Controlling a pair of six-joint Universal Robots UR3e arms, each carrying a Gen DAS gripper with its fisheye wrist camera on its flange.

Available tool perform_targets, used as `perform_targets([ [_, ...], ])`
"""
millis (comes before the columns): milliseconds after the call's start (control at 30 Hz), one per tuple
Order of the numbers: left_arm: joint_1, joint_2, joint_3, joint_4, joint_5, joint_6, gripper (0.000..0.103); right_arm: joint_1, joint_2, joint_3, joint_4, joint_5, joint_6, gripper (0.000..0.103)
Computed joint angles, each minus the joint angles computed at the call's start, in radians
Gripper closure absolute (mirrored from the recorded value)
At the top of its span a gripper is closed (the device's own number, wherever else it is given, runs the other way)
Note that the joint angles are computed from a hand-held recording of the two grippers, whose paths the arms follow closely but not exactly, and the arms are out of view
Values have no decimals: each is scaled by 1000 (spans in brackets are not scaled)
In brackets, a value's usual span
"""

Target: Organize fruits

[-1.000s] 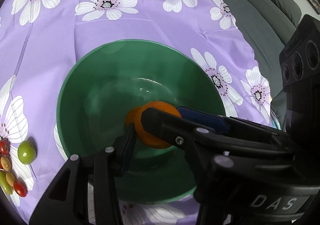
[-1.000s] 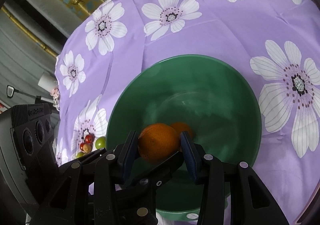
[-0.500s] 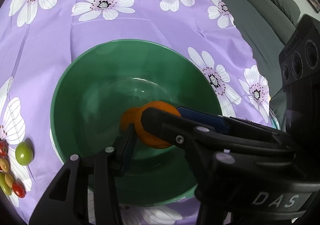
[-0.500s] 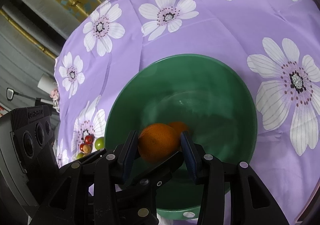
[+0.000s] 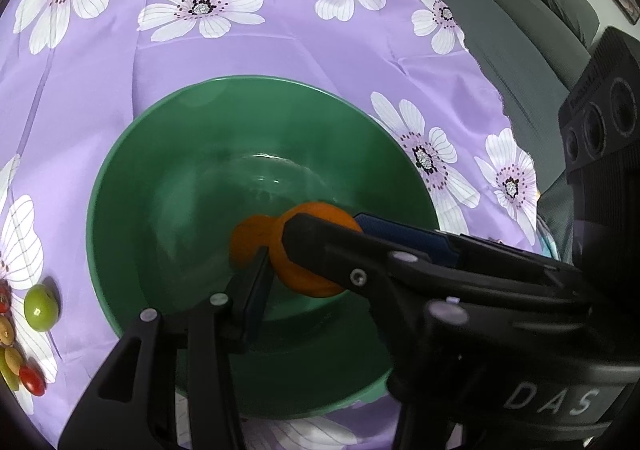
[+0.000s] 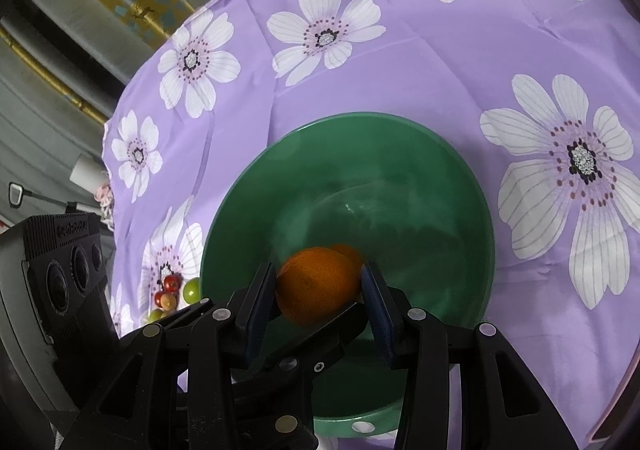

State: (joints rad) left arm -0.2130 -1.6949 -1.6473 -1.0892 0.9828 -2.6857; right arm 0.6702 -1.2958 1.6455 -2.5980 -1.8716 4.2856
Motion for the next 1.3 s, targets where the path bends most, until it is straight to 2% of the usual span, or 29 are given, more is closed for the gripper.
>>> perform_targets([
  [333, -3, -23, 16, -16, -4, -2, 58, -13, 2, -5, 17, 15, 0, 56],
  [500, -22, -35, 12, 6, 28, -15, 57, -19, -6, 11, 15, 28, 9, 56],
  [667, -15, -24, -2, 23, 13, -24, 57, -16, 10, -32, 78, 21, 16, 56],
  [767, -4, 6, -21, 27, 10, -15, 54, -8, 6, -27, 71, 3, 28, 48],
  [867, 34, 58, -39, -10, -24, 18, 45, 18, -1, -34, 81, -47, 50, 40],
  [933, 85, 124, -70, -55, -69, 58, 44, 47, 2, -55, 77, -102, 63, 40],
  [1033, 225, 296, -175, -133, -175, 162, 33, 86, 30, -91, 22, -153, 31, 31],
  [1067, 296, 365, -216, -188, -219, 216, 28, 98, 48, -114, 12, -171, 23, 28],
  [1167, 495, 528, -295, -380, -283, 360, 27, 122, 104, -209, 57, -203, 24, 27],
  [1300, 761, 677, -354, -635, -301, 531, 26, 148, 212, -393, 175, -222, 9, 27],
])
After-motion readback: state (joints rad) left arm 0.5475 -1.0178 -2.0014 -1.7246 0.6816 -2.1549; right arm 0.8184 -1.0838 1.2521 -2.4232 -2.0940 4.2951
